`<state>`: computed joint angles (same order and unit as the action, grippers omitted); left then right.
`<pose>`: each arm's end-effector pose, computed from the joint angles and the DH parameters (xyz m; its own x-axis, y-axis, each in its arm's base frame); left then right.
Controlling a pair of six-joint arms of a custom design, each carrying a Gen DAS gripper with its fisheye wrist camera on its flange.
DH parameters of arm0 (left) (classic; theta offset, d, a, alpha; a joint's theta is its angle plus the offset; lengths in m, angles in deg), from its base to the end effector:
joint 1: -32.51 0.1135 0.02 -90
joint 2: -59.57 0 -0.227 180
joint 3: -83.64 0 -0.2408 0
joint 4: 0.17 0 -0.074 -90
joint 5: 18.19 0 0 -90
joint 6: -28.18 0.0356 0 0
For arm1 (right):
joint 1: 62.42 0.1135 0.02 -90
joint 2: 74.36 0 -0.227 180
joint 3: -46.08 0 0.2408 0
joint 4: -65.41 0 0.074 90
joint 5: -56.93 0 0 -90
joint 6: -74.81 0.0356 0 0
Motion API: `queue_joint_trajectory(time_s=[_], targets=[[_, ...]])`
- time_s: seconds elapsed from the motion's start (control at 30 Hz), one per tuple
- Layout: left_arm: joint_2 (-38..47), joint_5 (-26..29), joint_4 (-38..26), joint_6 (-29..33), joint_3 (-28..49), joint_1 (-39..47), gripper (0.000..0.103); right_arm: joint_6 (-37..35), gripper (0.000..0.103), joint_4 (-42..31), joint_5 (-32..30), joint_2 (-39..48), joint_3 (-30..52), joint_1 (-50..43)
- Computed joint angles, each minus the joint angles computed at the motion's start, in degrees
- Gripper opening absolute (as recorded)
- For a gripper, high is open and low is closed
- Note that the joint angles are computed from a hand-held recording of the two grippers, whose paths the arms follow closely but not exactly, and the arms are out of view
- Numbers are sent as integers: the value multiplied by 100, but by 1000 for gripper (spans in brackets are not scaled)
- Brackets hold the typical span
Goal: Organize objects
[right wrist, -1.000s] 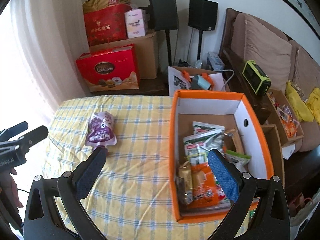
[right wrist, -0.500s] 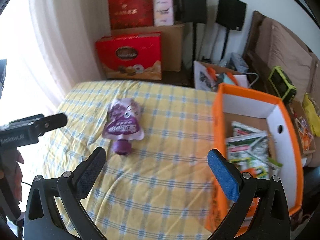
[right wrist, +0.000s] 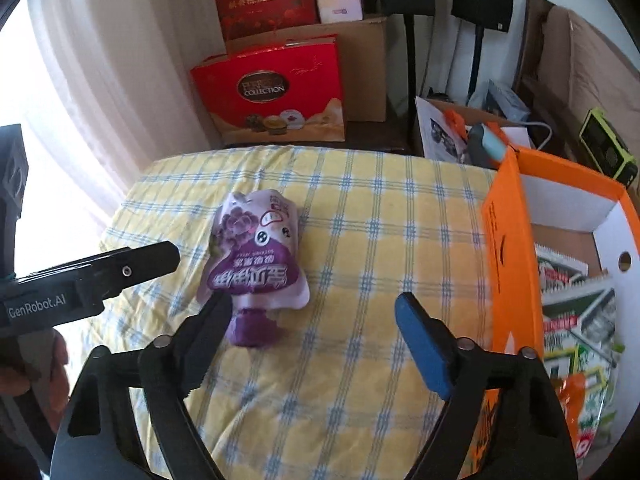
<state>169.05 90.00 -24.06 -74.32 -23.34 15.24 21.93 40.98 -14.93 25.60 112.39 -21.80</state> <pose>0.3240 -0.1124 0.0907 -0.9032 0.0655 -0.4243 0.2397 0.8968 -0.3719 0.2476 0.1978 0.1121 -0.8117 0.0594 -0.5811 -0.0049 0.9941 0.1084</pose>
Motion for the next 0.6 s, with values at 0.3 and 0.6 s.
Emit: queue_joint_trajectory(time_s=[0.3, 0.6], targets=[[416, 438, 202, -61, 141, 34, 50, 25, 49, 831, -866, 471, -45, -488], [644, 498, 262, -46, 256, -30, 33, 208, 46, 1390, -1636, 641, -128, -815]])
